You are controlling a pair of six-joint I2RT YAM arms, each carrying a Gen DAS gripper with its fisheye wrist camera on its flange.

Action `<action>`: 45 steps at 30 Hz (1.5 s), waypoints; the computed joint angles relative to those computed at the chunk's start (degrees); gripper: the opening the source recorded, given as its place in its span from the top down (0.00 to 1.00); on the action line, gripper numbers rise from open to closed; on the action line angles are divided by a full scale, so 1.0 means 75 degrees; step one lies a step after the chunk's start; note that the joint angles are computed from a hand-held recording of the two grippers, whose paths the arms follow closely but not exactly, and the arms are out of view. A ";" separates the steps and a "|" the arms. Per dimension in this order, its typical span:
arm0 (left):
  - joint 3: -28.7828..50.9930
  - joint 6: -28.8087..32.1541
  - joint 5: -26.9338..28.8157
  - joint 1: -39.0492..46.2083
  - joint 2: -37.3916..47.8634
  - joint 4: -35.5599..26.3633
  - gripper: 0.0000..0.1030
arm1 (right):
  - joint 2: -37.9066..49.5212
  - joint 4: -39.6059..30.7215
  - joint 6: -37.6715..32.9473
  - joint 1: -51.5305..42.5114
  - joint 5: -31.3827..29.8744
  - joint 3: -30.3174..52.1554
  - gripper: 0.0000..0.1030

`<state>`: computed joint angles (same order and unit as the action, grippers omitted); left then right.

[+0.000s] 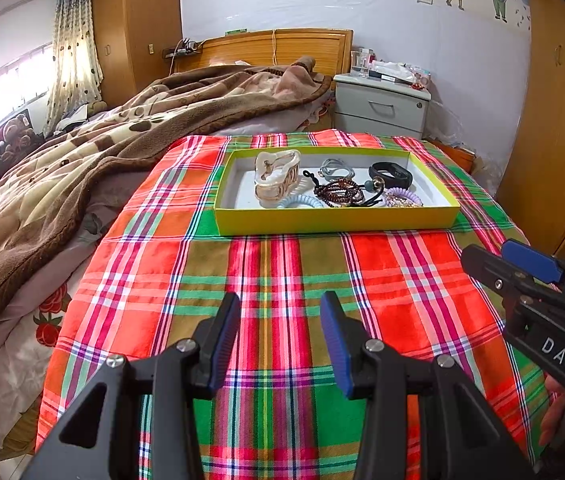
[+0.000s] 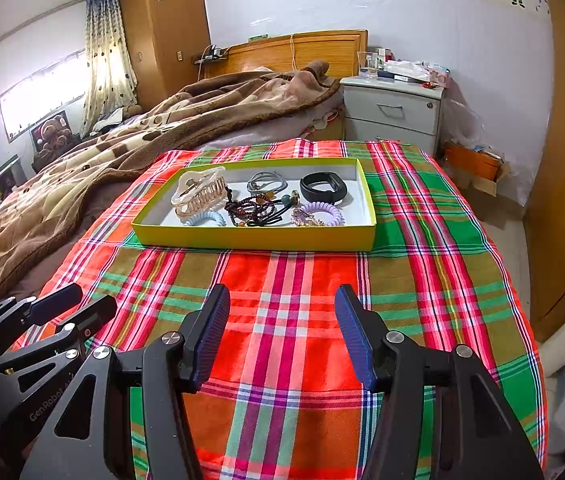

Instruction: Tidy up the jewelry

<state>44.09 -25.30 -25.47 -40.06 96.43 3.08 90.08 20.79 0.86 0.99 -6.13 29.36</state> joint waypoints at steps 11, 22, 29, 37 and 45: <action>0.0000 -0.0035 0.0028 0.0036 0.0001 -0.0021 0.58 | -0.0025 -0.0033 0.0021 0.0033 0.0034 0.0004 0.46; 0.0049 -0.0056 0.0024 0.0047 0.0015 -0.0088 0.58 | -0.0025 -0.0026 0.0021 0.0035 0.0037 -0.0001 0.46; 0.0057 -0.0067 -0.0001 0.0038 0.0007 -0.0126 0.58 | -0.0024 -0.0023 0.0025 0.0036 0.0038 0.0000 0.46; 0.0046 -0.0080 0.0007 0.0041 -0.0011 -0.0131 0.58 | -0.0020 -0.0024 0.0024 0.0041 0.0046 -0.0001 0.46; 0.0058 -0.0067 0.0029 0.0065 0.0016 -0.0142 0.58 | -0.0020 -0.0030 0.0028 0.0045 0.0060 0.0003 0.46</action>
<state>44.52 -25.81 -25.25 -39.57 96.55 2.02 89.93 20.57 1.07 1.32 -5.68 29.38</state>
